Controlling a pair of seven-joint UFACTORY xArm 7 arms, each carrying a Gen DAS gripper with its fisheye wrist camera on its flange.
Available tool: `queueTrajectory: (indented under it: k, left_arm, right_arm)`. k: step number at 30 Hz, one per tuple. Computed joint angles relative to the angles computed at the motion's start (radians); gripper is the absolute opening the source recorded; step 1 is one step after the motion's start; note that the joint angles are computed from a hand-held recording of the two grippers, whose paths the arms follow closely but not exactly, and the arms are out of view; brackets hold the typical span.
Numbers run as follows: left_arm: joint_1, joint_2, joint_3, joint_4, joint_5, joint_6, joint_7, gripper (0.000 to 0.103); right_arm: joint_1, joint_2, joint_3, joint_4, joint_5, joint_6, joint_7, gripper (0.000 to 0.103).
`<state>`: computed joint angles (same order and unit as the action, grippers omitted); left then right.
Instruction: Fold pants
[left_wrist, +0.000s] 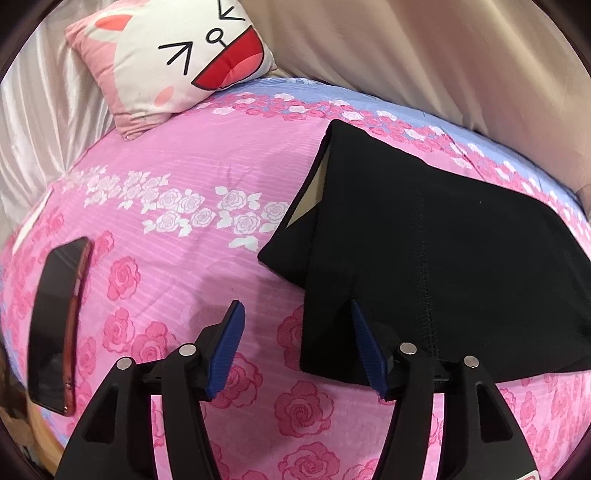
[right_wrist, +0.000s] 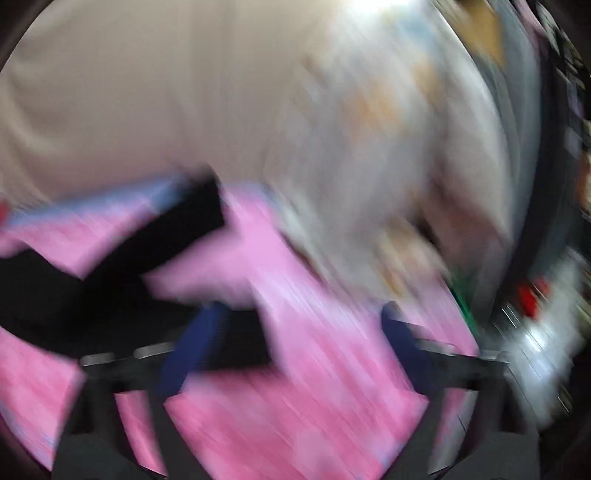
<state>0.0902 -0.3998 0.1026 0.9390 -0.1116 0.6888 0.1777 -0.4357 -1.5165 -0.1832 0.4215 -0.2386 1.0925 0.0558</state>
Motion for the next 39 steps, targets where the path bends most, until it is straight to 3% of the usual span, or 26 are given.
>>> queueTrajectory:
  k: [2, 5, 8, 11, 12, 13, 14, 16, 18, 20, 25, 27, 28, 30, 32, 34, 36, 39]
  left_arm:
    - [0.006, 0.004, -0.005, -0.002, 0.007, -0.009, -0.013, 0.066]
    - [0.007, 0.016, -0.005, 0.012, 0.003, 0.003, -0.027, 0.067]
    - [0.007, 0.019, -0.005, 0.016, 0.003, 0.006, -0.032, 0.067]
    - [0.007, 0.018, -0.005, 0.014, -0.002, 0.001, -0.042, 0.067]
    - [0.008, 0.019, -0.005, 0.016, -0.005, 0.001, -0.049, 0.067]
    - [0.008, 0.017, -0.005, 0.013, -0.007, 0.002, -0.055, 0.067]
    - [0.010, 0.019, -0.006, 0.017, -0.007, 0.006, -0.062, 0.067]
    - [0.004, 0.024, -0.001, 0.035, -0.016, 0.027, -0.061, 0.058]
    - [-0.006, 0.033, -0.001, 0.066, -0.012, 0.039, -0.056, 0.035]
    - [0.036, 0.050, -0.046, 0.102, 0.080, 0.026, -0.119, 0.035]
    - [0.060, 0.125, -0.030, 0.151, 0.138, 0.091, -0.148, 0.035]
    - [0.057, 0.106, -0.015, 0.116, 0.111, 0.061, -0.137, 0.036]
    - [0.046, 0.089, 0.002, 0.106, 0.067, 0.064, -0.115, 0.038]
    - [0.033, 0.050, 0.026, 0.091, -0.014, 0.087, -0.099, 0.060]
    - [0.044, 0.003, 0.022, 0.060, -0.024, 0.083, -0.125, 0.075]
    - [0.035, -0.043, 0.037, 0.032, -0.060, 0.092, -0.122, 0.075]
    - [0.029, -0.080, 0.048, 0.011, -0.096, 0.102, -0.136, 0.083]
    - [0.010, -0.136, 0.071, -0.032, -0.172, 0.107, -0.160, 0.084]
  right_arm:
    - [-0.022, -0.048, -0.058, -0.009, 0.063, 0.044, 0.057, 0.075]
    - [0.073, -0.022, -0.123, 0.000, 0.242, -0.046, 0.149, 0.075]
    - [0.191, 0.206, -0.092, 0.036, 0.323, -0.195, 0.168, 0.076]
    - [0.187, 0.457, -0.027, 0.089, 0.300, -0.253, 0.183, 0.076]
    - [0.174, 0.542, -0.004, 0.103, 0.286, -0.262, 0.197, 0.066]
    - [0.181, 0.593, 0.005, 0.110, 0.287, -0.274, 0.197, 0.047]
    - [0.172, 0.617, 0.036, 0.113, 0.272, -0.284, 0.207, 0.020]
    - [0.167, 0.579, 0.076, 0.114, 0.248, -0.307, 0.212, 0.011]
    - [0.156, 0.510, 0.096, 0.131, 0.228, -0.340, 0.222, 0.010]
    - [0.137, 0.417, 0.099, 0.144, 0.201, -0.333, 0.220, 0.010]
    - [0.101, 0.348, 0.020, 0.045, 0.170, -0.155, 0.180, 0.014]
    - [0.069, 0.287, 0.013, -0.026, 0.188, -0.120, 0.206, 0.022]
    - [0.055, 0.233, 0.025, -0.054, 0.197, -0.116, 0.225, 0.024]
    - [0.029, 0.139, 0.086, -0.077, 0.194, -0.109, 0.279, 0.025]
    - [0.036, 0.056, 0.148, -0.077, 0.186, -0.108, 0.330, 0.029]
    - [0.074, -0.002, 0.174, -0.075, 0.196, -0.129, 0.372, 0.038]
    - [0.137, -0.056, 0.211, -0.083, 0.230, -0.166, 0.423, 0.055]
    - [0.258, -0.060, 0.301, -0.085, 0.277, -0.242, 0.487, 0.058]
